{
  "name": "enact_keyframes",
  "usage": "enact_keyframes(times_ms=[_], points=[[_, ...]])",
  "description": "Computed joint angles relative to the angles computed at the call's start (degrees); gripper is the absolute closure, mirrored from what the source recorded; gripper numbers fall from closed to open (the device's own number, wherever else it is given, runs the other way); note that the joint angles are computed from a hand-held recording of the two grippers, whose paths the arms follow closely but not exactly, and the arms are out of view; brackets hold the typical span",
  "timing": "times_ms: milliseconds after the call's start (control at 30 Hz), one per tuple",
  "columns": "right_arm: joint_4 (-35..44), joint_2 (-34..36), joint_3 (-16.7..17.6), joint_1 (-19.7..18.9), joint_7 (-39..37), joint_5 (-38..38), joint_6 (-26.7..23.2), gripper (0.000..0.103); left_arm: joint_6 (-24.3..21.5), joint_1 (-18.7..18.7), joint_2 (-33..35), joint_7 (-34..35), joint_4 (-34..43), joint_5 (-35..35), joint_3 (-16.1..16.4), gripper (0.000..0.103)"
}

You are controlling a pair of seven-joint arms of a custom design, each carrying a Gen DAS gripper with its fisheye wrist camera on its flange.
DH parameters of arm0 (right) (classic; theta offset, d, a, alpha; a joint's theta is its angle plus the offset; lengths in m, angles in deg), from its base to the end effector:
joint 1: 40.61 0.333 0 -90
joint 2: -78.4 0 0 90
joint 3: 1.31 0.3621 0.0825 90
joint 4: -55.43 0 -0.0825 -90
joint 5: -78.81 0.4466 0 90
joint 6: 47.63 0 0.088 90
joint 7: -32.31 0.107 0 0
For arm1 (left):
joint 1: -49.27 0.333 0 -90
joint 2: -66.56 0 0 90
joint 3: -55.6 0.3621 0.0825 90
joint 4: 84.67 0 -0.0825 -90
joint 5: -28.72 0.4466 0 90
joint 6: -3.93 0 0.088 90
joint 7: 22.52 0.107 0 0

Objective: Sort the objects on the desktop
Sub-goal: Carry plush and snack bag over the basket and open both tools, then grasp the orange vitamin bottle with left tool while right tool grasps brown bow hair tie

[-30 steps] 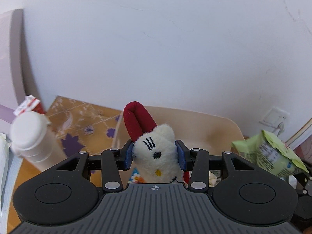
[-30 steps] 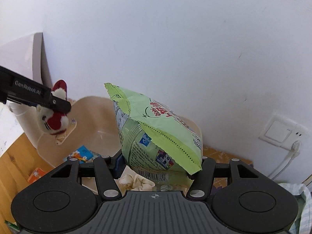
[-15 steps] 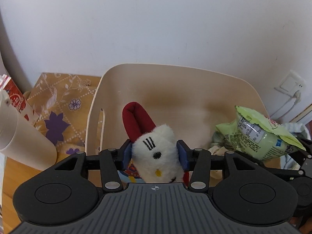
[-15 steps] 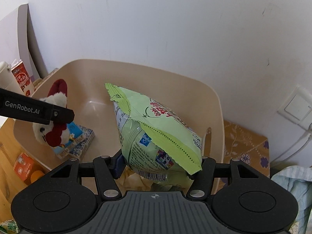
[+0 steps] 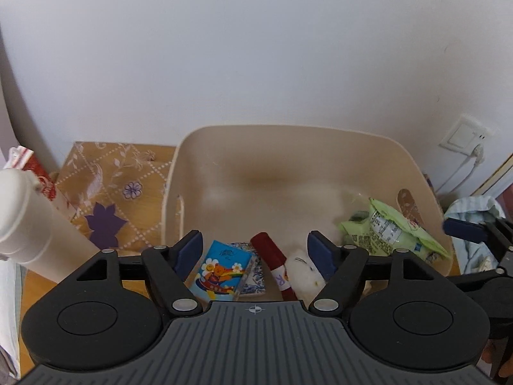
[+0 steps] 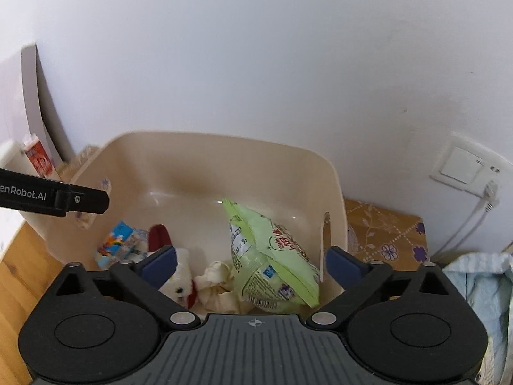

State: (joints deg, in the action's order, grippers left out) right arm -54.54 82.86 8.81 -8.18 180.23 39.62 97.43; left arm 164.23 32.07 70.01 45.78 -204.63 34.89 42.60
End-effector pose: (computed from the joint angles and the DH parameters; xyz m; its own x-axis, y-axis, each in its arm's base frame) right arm 0.4985 0.4627 0.5294 0.1875 -0.9823 0.0039 -0.7337 -0.1426 -0.6644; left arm 0.5661 -0.3327 0.4805 -0.2752 -0.9496 0.1503 -0.7996 0.1393 -0.5841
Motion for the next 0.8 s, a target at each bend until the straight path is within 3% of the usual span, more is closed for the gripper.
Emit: enact_keyframes(times_ms=[133, 300, 467, 633, 800], points=[[-3.72, -3.58, 0.61, -0.13, 1.99, 3.45, 0.7, 0.0, 1.4, 1.17, -3.05, 3.87, -2.83, -3.35, 0.02, 0.028], [-6.91, -7.39, 2.3, -0.08, 7.5, 5.66, -4.89, 0.0, 1.97, 2.8, -7.35, 8.64, -6.9, -7.46, 0.21, 0.028], [-11.17, -11.78, 4.15, 0.47, 13.04, 8.51, -10.09, 0.0, -0.61, 3.63, -10.65, 15.99, -9.78, -14.84, 1.1, 0.028], [-13.58, -12.57, 5.22, 1.73, 18.43, 17.66, -14.16, 0.0, -2.42, 3.57, -12.43, 27.24, -12.31, -19.98, 2.28, 0.028], [-17.38, -14.02, 5.12, 2.88, 26.39, 28.29, -12.9, 0.0, -2.32, 3.77, -12.52, 40.72, -14.33, -19.93, 2.48, 0.028]])
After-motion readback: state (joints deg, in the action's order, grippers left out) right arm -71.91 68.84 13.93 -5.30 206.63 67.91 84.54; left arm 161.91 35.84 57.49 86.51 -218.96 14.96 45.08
